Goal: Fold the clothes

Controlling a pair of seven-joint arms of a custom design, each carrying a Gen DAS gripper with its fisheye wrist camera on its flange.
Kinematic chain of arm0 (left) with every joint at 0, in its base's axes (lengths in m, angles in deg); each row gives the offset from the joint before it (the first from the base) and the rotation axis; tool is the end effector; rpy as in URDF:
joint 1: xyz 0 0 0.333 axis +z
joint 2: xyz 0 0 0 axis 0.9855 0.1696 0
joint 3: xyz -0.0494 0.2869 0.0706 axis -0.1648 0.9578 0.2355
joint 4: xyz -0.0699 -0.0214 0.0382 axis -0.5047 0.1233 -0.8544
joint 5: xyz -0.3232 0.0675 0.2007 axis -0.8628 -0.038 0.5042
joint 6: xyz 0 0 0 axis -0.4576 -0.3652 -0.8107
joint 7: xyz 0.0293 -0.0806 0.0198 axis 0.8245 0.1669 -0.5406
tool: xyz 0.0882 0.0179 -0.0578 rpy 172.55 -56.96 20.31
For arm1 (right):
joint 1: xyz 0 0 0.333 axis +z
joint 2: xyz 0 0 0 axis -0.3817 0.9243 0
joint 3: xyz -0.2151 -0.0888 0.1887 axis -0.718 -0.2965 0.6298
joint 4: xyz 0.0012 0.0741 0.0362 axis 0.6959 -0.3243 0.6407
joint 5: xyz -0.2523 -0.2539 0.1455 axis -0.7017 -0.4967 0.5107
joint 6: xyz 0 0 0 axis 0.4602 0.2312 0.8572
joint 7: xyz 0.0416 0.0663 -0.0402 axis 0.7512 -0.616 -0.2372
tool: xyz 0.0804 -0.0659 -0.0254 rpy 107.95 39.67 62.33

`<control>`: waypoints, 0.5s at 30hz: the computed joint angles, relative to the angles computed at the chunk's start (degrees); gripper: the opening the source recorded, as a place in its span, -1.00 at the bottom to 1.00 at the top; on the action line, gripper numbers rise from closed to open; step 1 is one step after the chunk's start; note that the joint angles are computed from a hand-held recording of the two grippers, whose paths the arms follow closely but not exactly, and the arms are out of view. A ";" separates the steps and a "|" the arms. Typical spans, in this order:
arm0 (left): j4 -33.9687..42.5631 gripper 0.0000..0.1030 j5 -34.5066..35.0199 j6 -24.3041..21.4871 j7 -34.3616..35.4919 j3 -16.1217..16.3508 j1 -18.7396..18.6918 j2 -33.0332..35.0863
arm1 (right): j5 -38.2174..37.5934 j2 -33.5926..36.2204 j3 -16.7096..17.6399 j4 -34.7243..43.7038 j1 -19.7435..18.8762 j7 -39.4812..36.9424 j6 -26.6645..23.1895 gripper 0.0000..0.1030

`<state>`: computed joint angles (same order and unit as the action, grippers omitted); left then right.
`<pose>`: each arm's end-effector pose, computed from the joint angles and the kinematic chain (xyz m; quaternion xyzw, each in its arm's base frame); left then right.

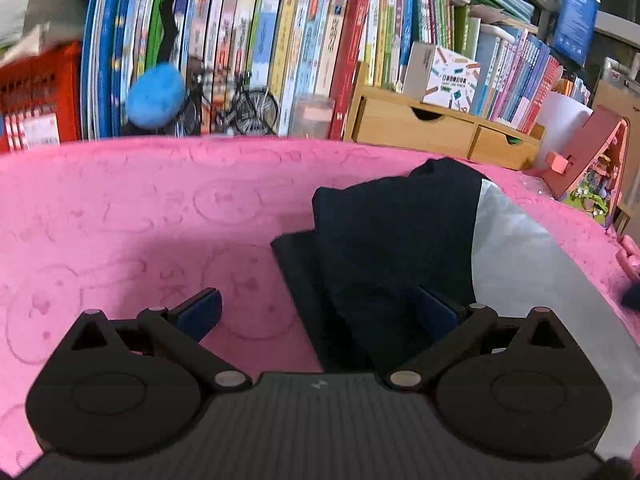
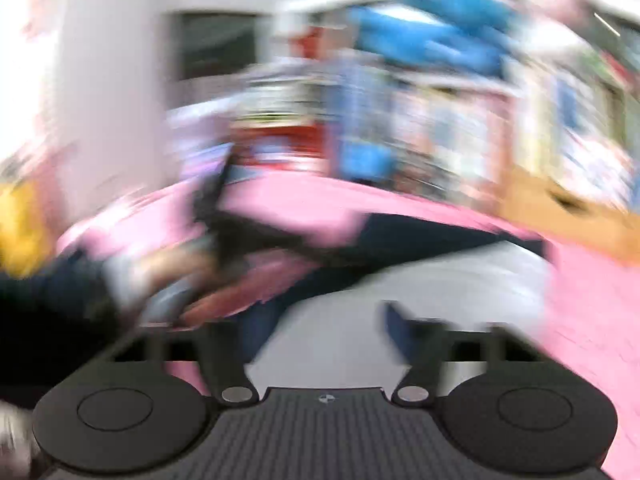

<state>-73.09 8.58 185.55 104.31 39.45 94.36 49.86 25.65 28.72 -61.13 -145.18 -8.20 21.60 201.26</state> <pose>0.4239 -0.1179 0.4687 -0.7219 0.5243 -0.3499 0.2854 0.4642 0.0869 0.5377 -0.8300 0.2642 -0.0818 0.4844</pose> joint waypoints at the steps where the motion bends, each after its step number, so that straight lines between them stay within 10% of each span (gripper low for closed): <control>1: -0.12 1.00 -0.18 0.22 0.09 0.43 -0.28 0.10 | -1.76 4.09 1.75 4.05 -0.76 7.45 2.80 -0.57; 6: -0.90 1.00 -1.05 1.66 0.22 0.73 -0.32 -0.02 | -24.98 23.77 9.04 21.93 -0.31 39.23 19.55 -0.51; 9: -1.02 1.00 -1.69 2.11 0.80 0.64 -0.18 0.10 | -47.49 32.08 8.01 30.93 2.54 59.21 20.00 0.83; 11: -0.99 1.00 -2.00 2.09 1.34 0.56 -0.08 0.19 | -60.10 36.57 6.36 36.57 5.25 63.58 18.91 0.64; 13: -0.94 1.00 -2.23 1.75 1.76 0.38 -0.05 0.12 | -69.47 41.06 4.20 42.84 8.37 68.28 15.03 -0.52; 15: -1.02 1.00 -2.46 1.64 1.98 0.36 -0.15 -0.01 | -68.77 43.48 5.34 46.36 7.92 69.86 14.40 -0.66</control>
